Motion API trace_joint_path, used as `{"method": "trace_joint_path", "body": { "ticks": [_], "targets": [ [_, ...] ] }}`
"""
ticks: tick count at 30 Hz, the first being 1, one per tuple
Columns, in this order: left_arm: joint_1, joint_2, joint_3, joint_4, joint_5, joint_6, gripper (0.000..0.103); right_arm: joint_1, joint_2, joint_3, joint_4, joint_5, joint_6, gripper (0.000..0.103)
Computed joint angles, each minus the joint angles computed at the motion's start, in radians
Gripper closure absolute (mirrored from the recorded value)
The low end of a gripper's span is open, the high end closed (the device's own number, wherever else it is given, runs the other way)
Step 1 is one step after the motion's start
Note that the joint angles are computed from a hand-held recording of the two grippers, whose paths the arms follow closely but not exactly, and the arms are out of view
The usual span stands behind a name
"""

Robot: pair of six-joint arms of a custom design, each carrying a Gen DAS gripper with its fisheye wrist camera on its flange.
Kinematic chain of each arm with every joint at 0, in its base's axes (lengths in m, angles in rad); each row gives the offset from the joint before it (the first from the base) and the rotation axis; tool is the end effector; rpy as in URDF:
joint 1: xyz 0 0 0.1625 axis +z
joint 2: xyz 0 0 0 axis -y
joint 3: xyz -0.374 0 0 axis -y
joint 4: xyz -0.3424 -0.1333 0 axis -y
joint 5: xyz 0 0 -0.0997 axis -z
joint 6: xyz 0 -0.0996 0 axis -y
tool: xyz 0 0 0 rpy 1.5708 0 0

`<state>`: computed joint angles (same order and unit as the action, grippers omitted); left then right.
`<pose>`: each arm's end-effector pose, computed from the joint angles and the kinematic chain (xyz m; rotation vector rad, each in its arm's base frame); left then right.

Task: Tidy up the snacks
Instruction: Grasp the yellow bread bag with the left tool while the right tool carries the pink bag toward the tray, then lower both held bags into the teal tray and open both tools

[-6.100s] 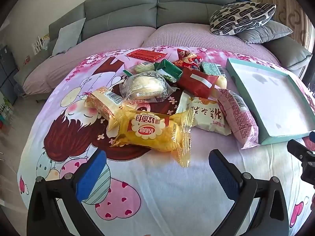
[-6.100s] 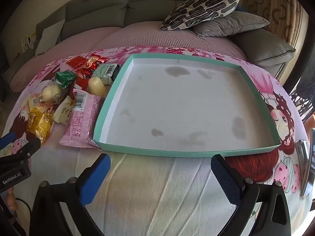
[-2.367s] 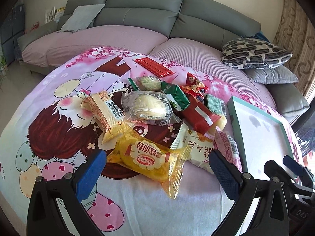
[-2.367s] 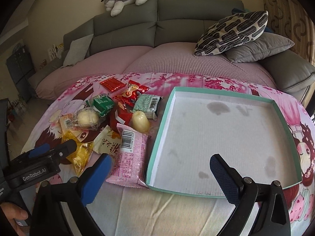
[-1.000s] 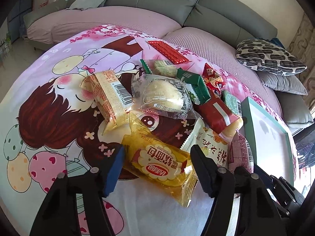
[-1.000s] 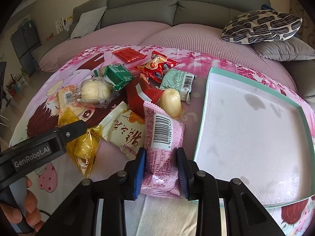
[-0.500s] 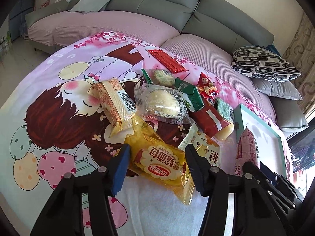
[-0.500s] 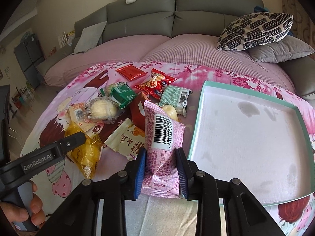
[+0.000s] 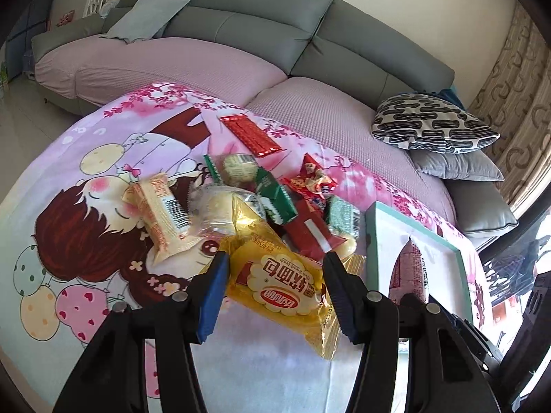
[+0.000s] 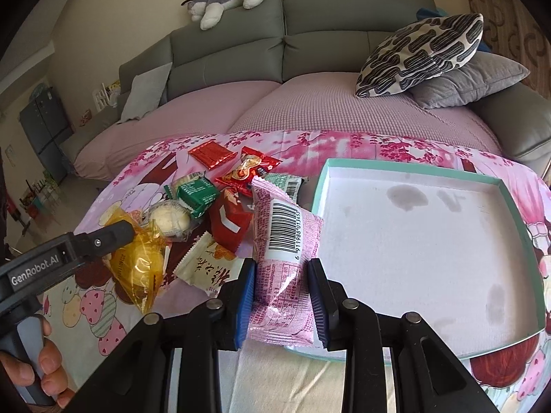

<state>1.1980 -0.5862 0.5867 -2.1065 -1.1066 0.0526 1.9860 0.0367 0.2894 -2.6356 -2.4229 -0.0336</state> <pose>-0.1203 -0.7960 0.3435 0.3923 2.6315 -0.8187 0.3825 -0.7231 0.0577 0.1146 -2.2676 1.0425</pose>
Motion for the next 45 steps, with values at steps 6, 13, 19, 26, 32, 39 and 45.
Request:
{"method": "trace_joint_path", "body": {
  "ticks": [6, 13, 19, 26, 32, 39, 45],
  "targets": [
    [-0.034, 0.083, -0.108, 0.054, -0.080, 0.013, 0.062, -0.021, -0.168, 0.296, -0.205, -0.073, 0.042, 0.071],
    [-0.053, 0.227, -0.319, 0.200, -0.184, 0.005, 0.067, -0.050, -0.266, 0.460, -0.305, -0.129, 0.084, 0.071],
    [-0.040, 0.190, -0.234, 0.158, -0.095, -0.043, 0.067, -0.054, -0.268, 0.464, -0.267, -0.141, 0.098, 0.071],
    [0.002, 0.248, -0.344, 0.302, -0.090, -0.162, 0.054, -0.054, -0.247, 0.430, -0.196, -0.158, 0.114, 0.071],
    [0.010, 0.248, -0.323, 0.298, -0.121, -0.171, 0.055, -0.055, -0.242, 0.421, -0.170, -0.155, 0.123, 0.071],
    [0.010, 0.225, -0.283, 0.259, -0.143, -0.156, 0.065, -0.056, -0.251, 0.435, -0.187, -0.148, 0.124, 0.071],
    [0.000, 0.204, -0.260, 0.222, -0.177, -0.130, 0.067, -0.058, -0.253, 0.444, -0.250, -0.148, 0.103, 0.071]
  ]
}}
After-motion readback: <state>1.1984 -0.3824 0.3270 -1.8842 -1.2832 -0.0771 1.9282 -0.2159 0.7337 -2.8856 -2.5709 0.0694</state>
